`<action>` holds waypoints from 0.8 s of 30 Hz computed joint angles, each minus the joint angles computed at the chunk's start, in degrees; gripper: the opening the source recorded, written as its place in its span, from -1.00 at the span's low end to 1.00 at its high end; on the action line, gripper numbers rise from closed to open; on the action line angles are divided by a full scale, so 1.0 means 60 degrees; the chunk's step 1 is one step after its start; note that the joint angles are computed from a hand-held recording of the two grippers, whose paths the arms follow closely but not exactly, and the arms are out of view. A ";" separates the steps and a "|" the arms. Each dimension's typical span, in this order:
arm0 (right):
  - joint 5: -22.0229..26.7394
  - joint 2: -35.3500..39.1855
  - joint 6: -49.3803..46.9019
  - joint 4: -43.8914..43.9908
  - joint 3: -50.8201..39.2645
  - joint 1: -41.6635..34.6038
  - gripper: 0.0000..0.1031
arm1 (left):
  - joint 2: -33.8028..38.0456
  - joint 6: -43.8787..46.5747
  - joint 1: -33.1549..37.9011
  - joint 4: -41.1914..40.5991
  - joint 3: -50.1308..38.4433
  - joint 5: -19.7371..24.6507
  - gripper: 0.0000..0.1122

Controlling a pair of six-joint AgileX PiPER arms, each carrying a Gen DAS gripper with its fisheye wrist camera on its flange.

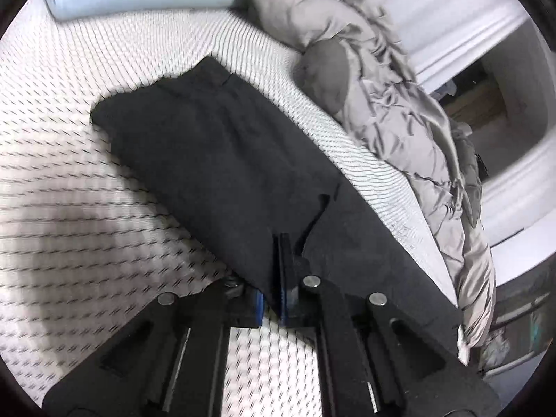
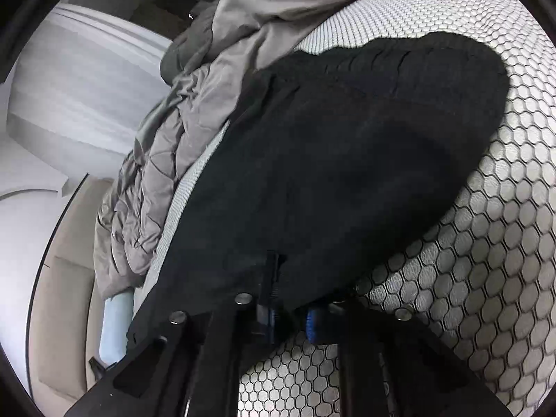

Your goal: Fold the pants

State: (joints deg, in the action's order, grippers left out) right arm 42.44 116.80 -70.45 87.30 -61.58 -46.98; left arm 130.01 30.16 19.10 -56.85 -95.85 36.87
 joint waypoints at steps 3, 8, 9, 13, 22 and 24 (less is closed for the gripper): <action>0.0299 -0.0868 -0.1331 0.0260 0.1078 -0.0384 -0.94 | -0.1251 0.1412 0.0210 -0.0604 0.1842 -0.0496 -0.94; 0.1583 -0.2180 -0.2283 -0.0664 0.3011 -0.2120 -0.94 | -0.3096 0.4220 0.1123 -0.1988 0.4841 -0.0507 -0.92; 0.1788 -0.2443 -0.2475 -0.0958 0.3385 -0.2520 -0.94 | -0.3426 0.4623 0.1215 -0.2012 0.5335 -0.0738 -0.86; 0.1216 -0.3577 -0.2985 -0.1843 0.4459 -0.3134 -0.63 | -0.4452 0.4432 0.1588 -0.0695 0.6436 -0.1136 -0.12; 0.0842 -0.7745 -0.4193 -0.2196 0.6761 -0.4448 0.77 | -0.8093 0.8232 0.1841 -0.2825 0.9706 -0.1193 0.81; 0.0201 -0.8487 -0.4091 -0.1955 0.6991 -0.3569 0.81 | -0.8598 0.8456 0.1389 -0.3016 1.0082 -0.1050 0.81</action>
State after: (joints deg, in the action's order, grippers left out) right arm 43.65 65.88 -94.99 75.57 -19.64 -68.40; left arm 78.42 80.90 27.43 -74.94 -35.36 30.57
